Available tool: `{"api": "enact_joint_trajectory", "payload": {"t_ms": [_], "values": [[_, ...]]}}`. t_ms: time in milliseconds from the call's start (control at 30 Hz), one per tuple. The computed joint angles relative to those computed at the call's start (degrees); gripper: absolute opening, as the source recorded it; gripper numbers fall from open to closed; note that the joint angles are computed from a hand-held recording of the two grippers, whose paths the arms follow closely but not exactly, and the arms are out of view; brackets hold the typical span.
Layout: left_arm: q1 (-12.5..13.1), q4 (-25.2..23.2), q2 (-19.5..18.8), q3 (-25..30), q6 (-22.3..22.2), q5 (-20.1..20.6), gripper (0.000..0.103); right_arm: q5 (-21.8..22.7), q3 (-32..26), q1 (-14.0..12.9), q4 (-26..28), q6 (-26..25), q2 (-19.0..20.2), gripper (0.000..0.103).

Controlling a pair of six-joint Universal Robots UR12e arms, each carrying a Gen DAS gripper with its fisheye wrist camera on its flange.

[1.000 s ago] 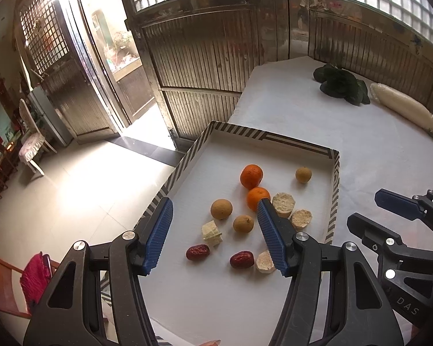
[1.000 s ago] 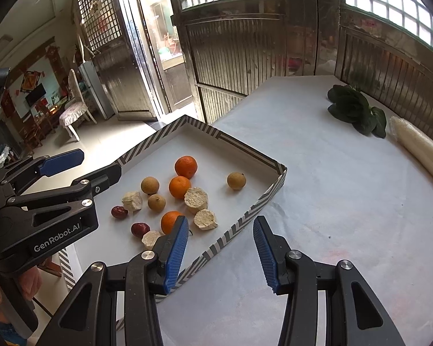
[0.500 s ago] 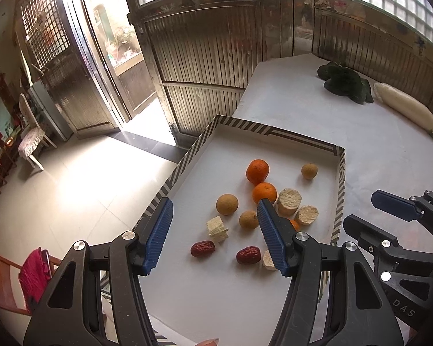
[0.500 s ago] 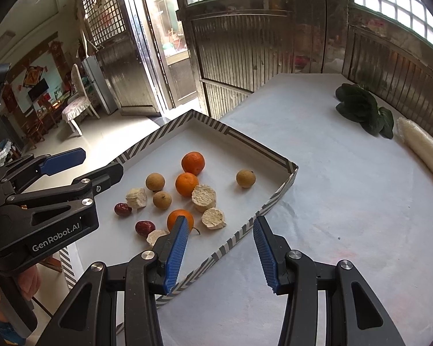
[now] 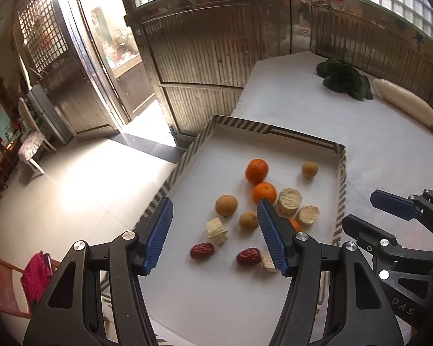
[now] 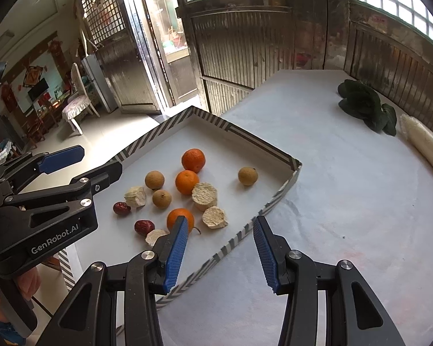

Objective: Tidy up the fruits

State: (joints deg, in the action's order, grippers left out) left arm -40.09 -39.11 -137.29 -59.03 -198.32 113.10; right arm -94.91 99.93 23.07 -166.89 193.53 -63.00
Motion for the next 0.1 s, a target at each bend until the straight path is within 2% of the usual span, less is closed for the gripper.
{"api": "enact_joint_trajectory", "payload": {"t_ms": [100], "values": [[-0.1,-0.5,-0.5,1.0,0.2,-1.2,0.061,-0.6,0.9,-0.4,-0.2,0.9,-0.6,0.045]]}}
